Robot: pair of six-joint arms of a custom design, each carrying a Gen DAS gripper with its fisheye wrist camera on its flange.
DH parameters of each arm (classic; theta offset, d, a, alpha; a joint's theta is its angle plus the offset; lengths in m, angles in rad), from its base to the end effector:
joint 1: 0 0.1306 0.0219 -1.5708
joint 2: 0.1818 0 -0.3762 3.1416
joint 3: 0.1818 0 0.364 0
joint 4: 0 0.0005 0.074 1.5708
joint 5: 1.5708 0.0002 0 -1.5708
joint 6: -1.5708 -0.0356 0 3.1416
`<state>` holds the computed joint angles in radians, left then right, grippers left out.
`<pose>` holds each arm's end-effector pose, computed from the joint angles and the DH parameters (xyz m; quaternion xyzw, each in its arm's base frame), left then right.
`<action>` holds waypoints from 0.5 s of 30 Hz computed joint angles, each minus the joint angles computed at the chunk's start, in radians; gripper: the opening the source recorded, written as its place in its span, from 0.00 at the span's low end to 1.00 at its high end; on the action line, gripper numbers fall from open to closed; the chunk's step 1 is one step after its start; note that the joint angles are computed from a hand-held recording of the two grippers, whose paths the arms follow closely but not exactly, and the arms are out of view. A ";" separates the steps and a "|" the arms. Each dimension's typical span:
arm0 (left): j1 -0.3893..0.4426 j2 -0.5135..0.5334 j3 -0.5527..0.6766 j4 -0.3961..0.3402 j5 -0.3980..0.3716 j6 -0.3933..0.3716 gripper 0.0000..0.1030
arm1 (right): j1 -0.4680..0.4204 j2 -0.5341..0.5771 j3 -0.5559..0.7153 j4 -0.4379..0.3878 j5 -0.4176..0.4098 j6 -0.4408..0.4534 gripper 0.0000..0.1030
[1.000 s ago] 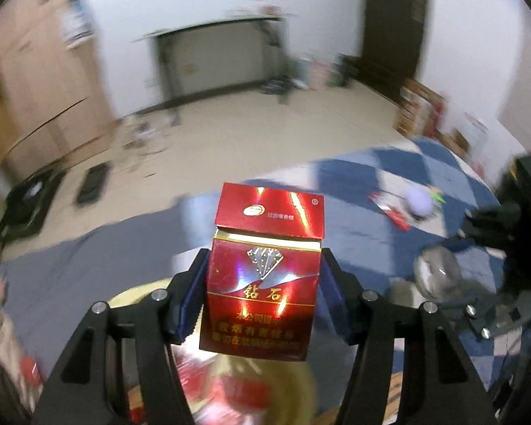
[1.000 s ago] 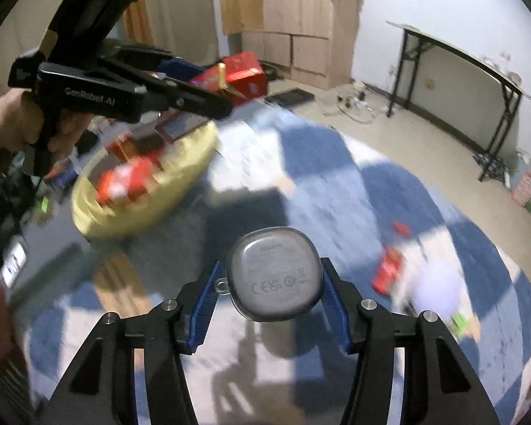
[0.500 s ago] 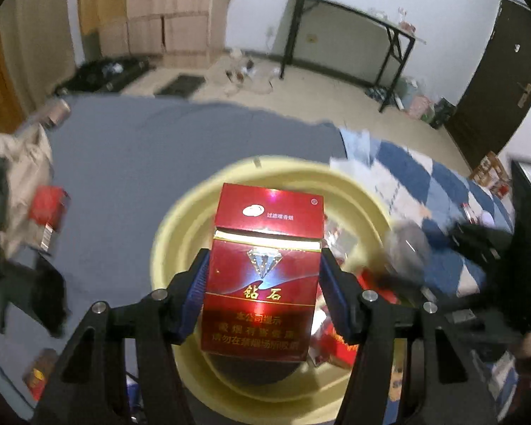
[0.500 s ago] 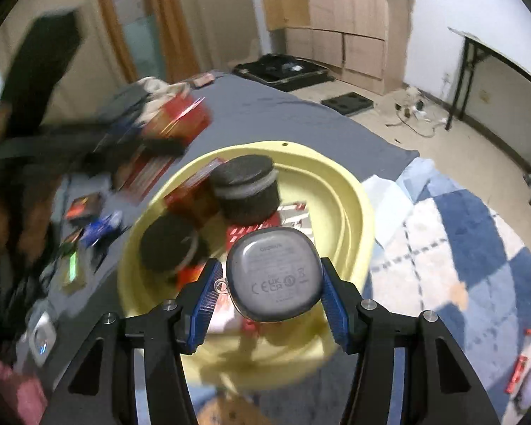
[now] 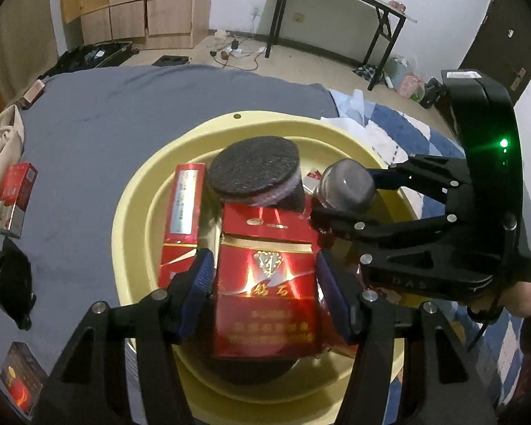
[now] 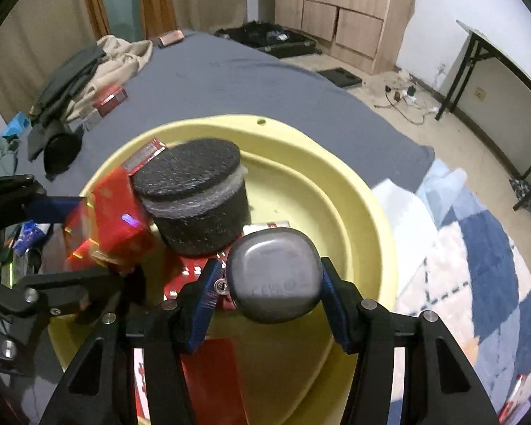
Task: Organize rigid objects
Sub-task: 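Carry the red pack and grey case to the yellow tray and release both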
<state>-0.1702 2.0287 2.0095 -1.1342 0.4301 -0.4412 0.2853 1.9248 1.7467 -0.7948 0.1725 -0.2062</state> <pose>0.6413 -0.1258 0.3281 0.3298 0.8981 -0.1795 0.2288 0.6097 0.1719 0.2993 -0.0123 0.9524 -0.0085 0.3046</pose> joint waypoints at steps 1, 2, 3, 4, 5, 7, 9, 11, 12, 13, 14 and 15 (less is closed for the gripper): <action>0.002 -0.001 -0.002 0.000 0.008 0.002 0.62 | 0.001 0.002 0.002 0.005 -0.001 0.005 0.53; 0.005 0.003 0.004 -0.010 0.018 0.006 0.70 | -0.001 -0.004 -0.009 0.012 -0.003 0.010 0.53; 0.009 0.001 0.002 -0.016 0.029 0.012 0.75 | -0.002 -0.009 -0.016 0.021 -0.006 0.009 0.53; 0.013 -0.003 -0.002 -0.011 0.042 0.029 0.81 | -0.003 -0.016 -0.026 0.030 -0.012 0.005 0.54; 0.015 -0.009 -0.010 -0.002 0.051 0.044 0.86 | -0.005 -0.034 -0.051 0.046 -0.012 0.001 0.57; 0.018 -0.022 -0.019 0.010 0.059 0.060 0.95 | -0.008 -0.079 -0.112 0.102 -0.016 -0.011 0.75; 0.017 -0.043 -0.038 0.046 0.059 0.074 0.98 | -0.017 -0.140 -0.182 0.150 -0.032 -0.043 0.82; 0.009 -0.098 -0.097 0.133 0.069 0.093 1.00 | -0.025 -0.201 -0.246 0.180 -0.035 -0.077 0.99; 0.002 -0.112 -0.107 0.149 0.065 0.100 1.00 | -0.030 -0.236 -0.283 0.196 -0.037 -0.091 1.00; -0.013 -0.131 -0.116 0.160 0.062 0.113 1.00 | -0.037 -0.266 -0.313 0.205 -0.045 -0.103 1.00; -0.032 -0.145 -0.116 0.159 0.067 0.125 1.00 | -0.051 -0.299 -0.340 0.199 -0.080 -0.079 1.00; -0.047 -0.153 -0.115 0.158 0.066 0.133 1.00 | -0.064 -0.351 -0.387 0.204 -0.073 -0.094 1.00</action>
